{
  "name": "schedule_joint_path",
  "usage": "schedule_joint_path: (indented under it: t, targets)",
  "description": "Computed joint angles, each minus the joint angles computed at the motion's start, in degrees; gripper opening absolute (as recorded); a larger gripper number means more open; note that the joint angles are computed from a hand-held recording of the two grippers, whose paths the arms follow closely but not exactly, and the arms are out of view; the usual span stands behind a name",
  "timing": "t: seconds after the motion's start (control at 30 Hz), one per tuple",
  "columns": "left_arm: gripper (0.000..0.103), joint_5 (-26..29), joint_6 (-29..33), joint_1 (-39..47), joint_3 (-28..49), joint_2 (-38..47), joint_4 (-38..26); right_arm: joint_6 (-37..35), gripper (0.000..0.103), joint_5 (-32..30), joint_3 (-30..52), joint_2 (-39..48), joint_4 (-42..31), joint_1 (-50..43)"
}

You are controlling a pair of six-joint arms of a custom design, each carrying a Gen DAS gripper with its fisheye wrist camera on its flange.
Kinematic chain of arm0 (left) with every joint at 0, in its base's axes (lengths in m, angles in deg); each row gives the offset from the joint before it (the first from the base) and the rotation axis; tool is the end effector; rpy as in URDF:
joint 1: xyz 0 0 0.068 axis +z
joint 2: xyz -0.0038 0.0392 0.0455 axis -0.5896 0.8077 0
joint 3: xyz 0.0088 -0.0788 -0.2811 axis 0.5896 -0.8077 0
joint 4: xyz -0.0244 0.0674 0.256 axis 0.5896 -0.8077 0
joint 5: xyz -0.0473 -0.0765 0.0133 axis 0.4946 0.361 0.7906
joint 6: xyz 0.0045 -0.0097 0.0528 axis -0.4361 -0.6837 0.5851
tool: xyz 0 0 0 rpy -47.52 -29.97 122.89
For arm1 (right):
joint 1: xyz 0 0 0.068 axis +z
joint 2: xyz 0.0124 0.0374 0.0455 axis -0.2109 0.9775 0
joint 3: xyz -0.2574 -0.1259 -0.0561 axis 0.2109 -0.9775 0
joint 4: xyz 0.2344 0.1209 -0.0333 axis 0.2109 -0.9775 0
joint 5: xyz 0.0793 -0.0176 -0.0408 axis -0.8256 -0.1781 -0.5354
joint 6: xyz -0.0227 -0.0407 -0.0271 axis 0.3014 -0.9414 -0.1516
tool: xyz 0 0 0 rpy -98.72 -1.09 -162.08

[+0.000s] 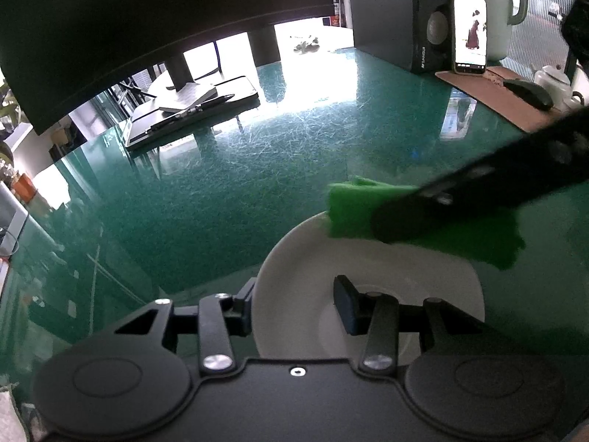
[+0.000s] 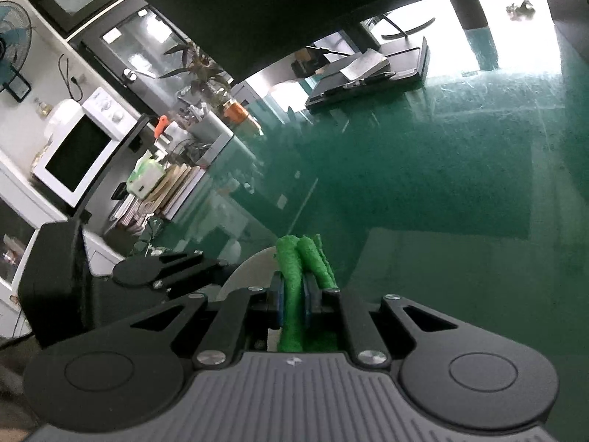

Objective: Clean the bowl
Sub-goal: 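Sweep the cloth around the bowl's inside toward the left gripper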

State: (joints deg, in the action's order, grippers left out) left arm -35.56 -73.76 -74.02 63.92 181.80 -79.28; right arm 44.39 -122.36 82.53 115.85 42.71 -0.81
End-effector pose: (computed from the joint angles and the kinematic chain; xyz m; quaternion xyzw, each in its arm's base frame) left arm 0.2808 -0.2043 0.1677 0.1889 0.9233 0.0218 0.3336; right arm 0.3403 0.0930 0.1459 -0.1364 0.8692 0.3969 0.2615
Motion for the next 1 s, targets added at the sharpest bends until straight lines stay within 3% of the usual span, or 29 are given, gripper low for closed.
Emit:
schedule_joint_path:
  t: [0.2,0.47,0.7,1.0]
  targets:
    - [0.043,-0.5,-0.4,0.0,0.1,-0.1,-0.4,1.7,0.011,1.2,2.4,2.7,2.6,3.2]
    - [0.043,-0.5,-0.4,0.0,0.1,-0.3,-0.4,-1.8,0.005,0.7,-1.5,-1.2,-1.8,-0.7]
    - [0.043,-0.7,-0.2,-0.1,0.1,-0.3,-0.6,-0.5,0.007,3.4,2.1,1.8,-0.9,2.2]
    - [0.043,0.0,-0.1,0.2,0.0,-0.3,-0.3,-9.0,0.005,2.2,-2.1,-4.2,-8.5,0.2]
